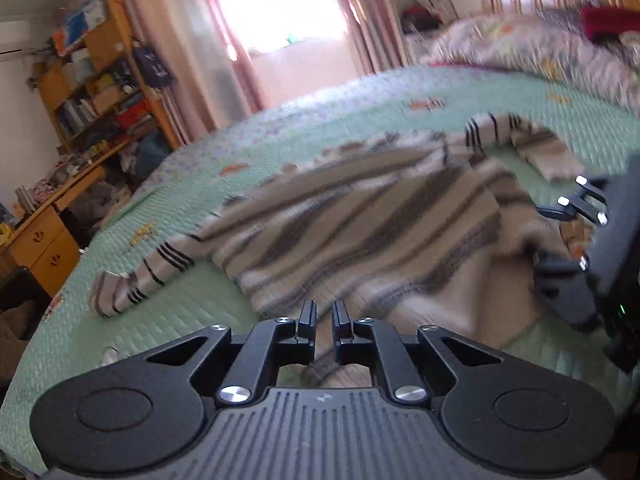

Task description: Fold clothes

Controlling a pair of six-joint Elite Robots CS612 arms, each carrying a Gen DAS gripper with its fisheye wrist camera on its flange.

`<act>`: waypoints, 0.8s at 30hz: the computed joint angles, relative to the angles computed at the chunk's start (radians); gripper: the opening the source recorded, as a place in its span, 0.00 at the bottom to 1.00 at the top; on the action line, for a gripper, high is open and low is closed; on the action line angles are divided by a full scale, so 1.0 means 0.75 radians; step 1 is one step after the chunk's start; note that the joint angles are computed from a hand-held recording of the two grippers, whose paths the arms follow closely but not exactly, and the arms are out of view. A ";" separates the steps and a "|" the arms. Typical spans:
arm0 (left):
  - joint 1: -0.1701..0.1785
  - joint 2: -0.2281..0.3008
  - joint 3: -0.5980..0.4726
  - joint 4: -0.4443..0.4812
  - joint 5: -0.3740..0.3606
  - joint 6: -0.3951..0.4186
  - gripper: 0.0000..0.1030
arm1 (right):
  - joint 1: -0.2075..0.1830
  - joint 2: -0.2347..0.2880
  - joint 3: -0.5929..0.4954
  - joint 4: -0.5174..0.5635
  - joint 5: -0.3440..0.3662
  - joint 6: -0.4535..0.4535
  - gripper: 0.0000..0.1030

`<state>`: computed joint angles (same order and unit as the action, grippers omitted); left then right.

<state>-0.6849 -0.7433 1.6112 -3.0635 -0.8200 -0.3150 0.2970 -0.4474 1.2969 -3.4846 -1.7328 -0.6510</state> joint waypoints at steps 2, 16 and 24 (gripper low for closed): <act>-0.001 0.008 -0.005 0.026 -0.029 -0.003 0.11 | 0.003 0.017 -0.012 -0.050 -0.008 -0.043 0.22; 0.006 -0.021 0.055 -0.030 -0.037 -0.051 0.32 | -0.219 -0.235 0.326 0.001 0.336 1.096 0.05; -0.034 0.007 0.092 -0.249 -0.121 0.304 0.46 | -0.287 -0.250 0.434 0.117 0.607 1.356 0.22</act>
